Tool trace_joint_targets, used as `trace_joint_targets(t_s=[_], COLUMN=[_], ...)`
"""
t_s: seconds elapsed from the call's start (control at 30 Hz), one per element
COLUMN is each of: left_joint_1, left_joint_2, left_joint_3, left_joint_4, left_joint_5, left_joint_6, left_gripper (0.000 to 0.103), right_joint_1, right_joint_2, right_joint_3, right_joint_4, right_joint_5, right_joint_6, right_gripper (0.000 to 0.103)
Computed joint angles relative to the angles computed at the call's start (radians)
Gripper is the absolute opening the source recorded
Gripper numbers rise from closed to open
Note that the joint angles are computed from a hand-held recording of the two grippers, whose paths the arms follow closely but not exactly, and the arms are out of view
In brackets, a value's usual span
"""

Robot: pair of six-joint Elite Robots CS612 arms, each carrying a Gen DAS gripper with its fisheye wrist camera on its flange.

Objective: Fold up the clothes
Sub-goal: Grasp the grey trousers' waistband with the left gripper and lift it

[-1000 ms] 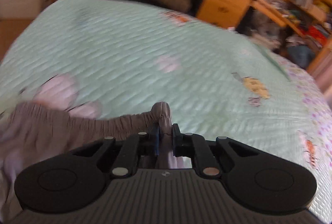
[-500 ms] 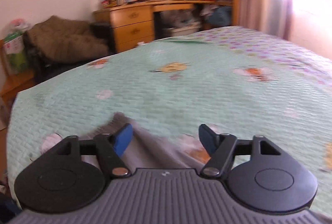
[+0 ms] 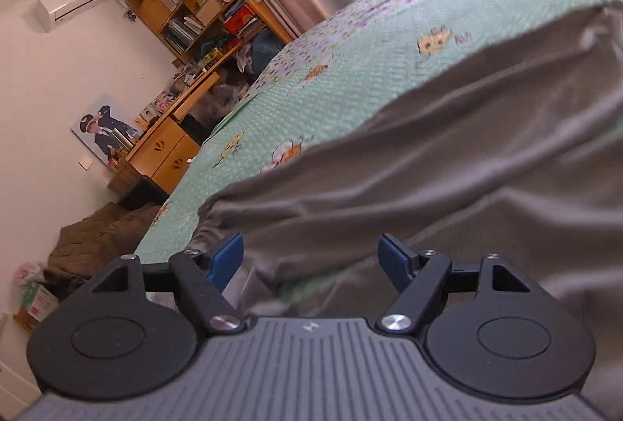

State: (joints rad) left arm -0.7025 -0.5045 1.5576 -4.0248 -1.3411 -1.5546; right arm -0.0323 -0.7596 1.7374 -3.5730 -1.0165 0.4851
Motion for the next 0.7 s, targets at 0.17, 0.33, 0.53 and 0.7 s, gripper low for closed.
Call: trace_joint_targets(t_s=[0.17,0.33,0.53,0.7], left_joint_1=[0.032,0.055,-0.045,-0.016], left_joint_2=[-0.009,-0.021,-0.128,-0.131], left_joint_3=[-0.078,-0.125,0.036,0.085], left_joint_4=[0.228,0.388,0.352,0.404], left_joint_5=[0.004,0.007,0.303,0.213], left_joint_6=[-0.147,-0.104,0.073,-0.086], left_gripper=[0.071,0.018,0.014,0.016], right_joint_1=[-0.017,-0.043,-0.088,-0.119], right_joint_2=[-0.022,-0.038,-0.053,-0.021], right_joint_3=[0.048,0.095,0.189,0.184], right_joint_4=[-0.076,-0.117,-0.259,-0.301], right_joint_5=[0.009,-0.018,-0.087,-0.046], right_joint_6=[0.054,0.124,0.205,0.299], right_gripper=[0.077,0.077,0.077,0.077])
